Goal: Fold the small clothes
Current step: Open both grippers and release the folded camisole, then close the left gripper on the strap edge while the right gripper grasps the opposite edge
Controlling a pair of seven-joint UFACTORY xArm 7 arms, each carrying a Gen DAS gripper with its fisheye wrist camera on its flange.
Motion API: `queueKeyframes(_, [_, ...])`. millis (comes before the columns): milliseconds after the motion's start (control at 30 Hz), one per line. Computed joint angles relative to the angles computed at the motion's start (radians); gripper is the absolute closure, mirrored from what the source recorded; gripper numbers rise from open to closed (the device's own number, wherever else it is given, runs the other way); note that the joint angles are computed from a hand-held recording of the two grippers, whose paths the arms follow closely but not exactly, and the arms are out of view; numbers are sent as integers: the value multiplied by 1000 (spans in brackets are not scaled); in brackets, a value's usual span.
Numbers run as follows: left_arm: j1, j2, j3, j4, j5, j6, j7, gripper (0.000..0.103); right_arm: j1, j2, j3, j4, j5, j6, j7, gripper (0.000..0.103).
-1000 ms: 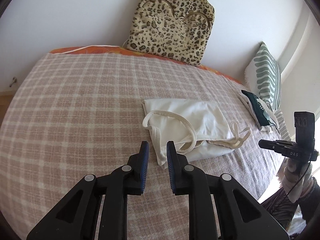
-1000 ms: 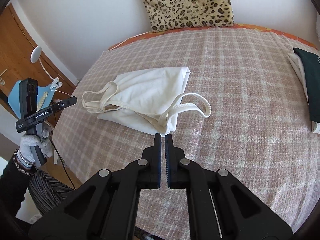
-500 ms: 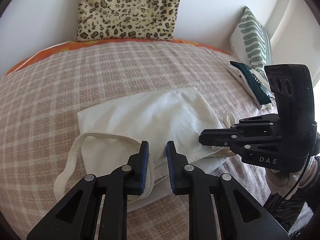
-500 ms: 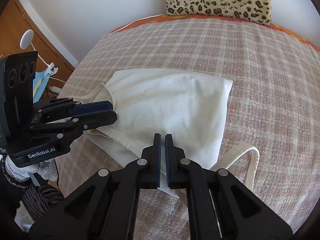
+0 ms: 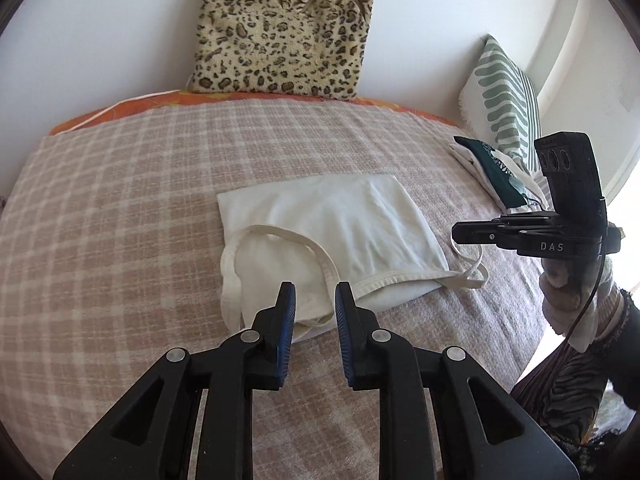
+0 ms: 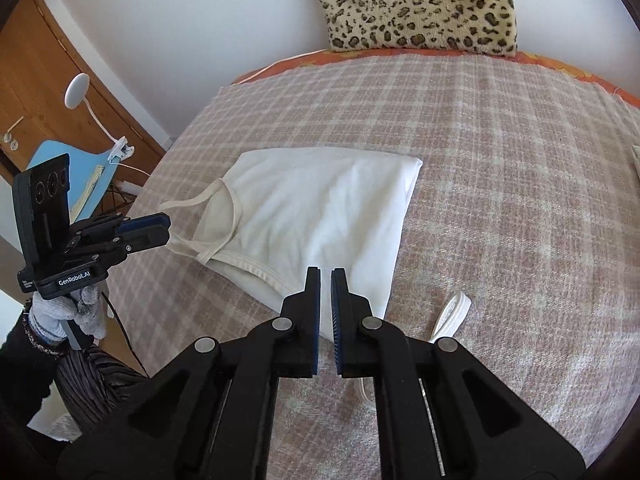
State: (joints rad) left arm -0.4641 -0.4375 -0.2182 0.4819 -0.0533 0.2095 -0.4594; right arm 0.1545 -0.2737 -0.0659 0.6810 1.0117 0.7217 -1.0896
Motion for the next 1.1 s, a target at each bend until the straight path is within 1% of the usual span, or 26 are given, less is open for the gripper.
queueKeyframes(33, [38,-11,-26,-2,22,-4,-29,85,6,10,0,14,32,-18,-6,92])
queueKeyframes(167, [48,24,5,6,8,-42,-45,85,16,85,15,94,128,-36,3,80])
queueKeyframes(233, [46,38,10,5,-1,-46,-55,85,12,128,42,126,121,-87,13,69])
queueKeyframes(267, [41,43,15,3,-10,-48,-60,84,11,143,53,134,117,-108,19,67])
queueKeyframes(300, [41,43,16,-3,-16,-51,-67,81,9,160,59,145,120,-117,24,64])
queueKeyframes(333, [43,45,14,-10,-17,-56,-75,79,4,176,61,156,129,-119,27,61])
queueKeyframes(367, [25,44,31,-20,-28,-57,-63,79,-2,187,62,164,142,-114,23,61])
queueKeyframes(433, [-52,45,89,-35,-75,-46,-1,79,-13,207,72,180,131,-110,32,61])
queueKeyframes(467, [-80,42,105,-44,-96,-42,26,79,-16,215,78,184,124,-120,33,61])
queueKeyframes(567, [-139,20,120,-78,-153,-18,79,79,-24,238,94,193,75,-147,71,60])
queueKeyframes(633, [-136,-5,97,-104,-167,-15,69,79,-28,258,102,201,40,-180,117,58])
queueKeyframes(667, [-136,-27,90,-122,-178,-22,56,79,-33,266,103,208,38,-181,127,57])
queueKeyframes(767, [-144,-85,94,-174,-213,-76,8,79,-53,296,103,241,69,-156,131,42])
queueKeyframes(800, [-153,-98,105,-190,-226,-101,-8,74,-63,309,102,256,77,-133,133,35])
queueKeyframes(833, [-169,-102,125,-200,-240,-124,-20,67,-73,322,102,272,89,-107,136,34])
queueKeyframes(867, [-180,-100,140,-205,-249,-141,-33,54,-83,336,103,284,100,-84,144,34])
queueKeyframes(900, [-184,-100,150,-208,-254,-153,-48,52,-94,350,104,297,108,-57,156,34])
queueKeyframes(967, [-207,-95,185,-207,-261,-162,-60,52,-116,379,107,321,123,-4,174,34])
queueKeyframes(1000, [-244,-87,226,-206,-275,-177,-54,52,-125,391,110,330,126,17,181,34])
queueKeyframes(1067, [-389,-70,370,-208,-329,-237,-23,52,-137,402,117,335,129,31,188,34])
queueKeyframes(1100, [-442,-62,424,-205,-346,-252,-23,52,-143,405,120,336,134,36,186,34])
